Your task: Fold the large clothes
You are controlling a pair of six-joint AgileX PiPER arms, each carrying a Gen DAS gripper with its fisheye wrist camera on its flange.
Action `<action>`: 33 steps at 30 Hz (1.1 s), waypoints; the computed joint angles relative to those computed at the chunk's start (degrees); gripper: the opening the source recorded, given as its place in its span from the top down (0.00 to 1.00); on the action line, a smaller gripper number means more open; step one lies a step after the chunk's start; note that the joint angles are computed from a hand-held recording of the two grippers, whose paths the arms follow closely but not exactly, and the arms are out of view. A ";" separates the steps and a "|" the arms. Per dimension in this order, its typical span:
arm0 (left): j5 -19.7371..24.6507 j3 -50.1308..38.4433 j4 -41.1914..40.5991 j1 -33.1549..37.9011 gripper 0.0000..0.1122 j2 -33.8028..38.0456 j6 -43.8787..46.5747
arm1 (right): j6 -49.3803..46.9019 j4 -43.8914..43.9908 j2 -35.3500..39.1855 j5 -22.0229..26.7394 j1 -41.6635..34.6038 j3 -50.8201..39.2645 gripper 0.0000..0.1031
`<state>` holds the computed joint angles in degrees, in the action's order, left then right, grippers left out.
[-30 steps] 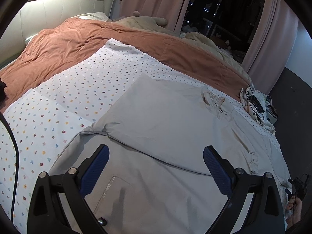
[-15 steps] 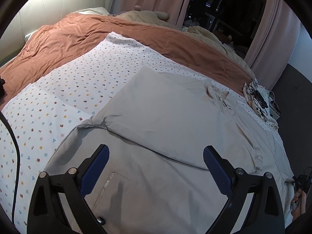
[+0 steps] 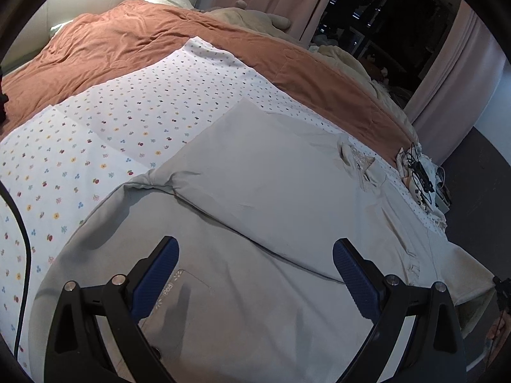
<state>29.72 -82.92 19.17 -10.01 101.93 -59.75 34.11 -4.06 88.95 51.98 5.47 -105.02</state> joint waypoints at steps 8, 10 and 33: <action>-5.70 2.72 0.51 -1.86 0.12 -1.73 -4.97 | 0.67 -0.36 0.86 1.29 9.31 -1.55 0.99; -3.67 0.72 4.34 -3.66 0.12 -0.59 -6.38 | -0.13 0.02 2.16 1.99 9.71 -2.91 0.99; -3.37 -1.41 -8.89 -1.04 0.12 2.58 4.47 | -16.16 24.24 13.11 15.31 1.60 -11.32 0.17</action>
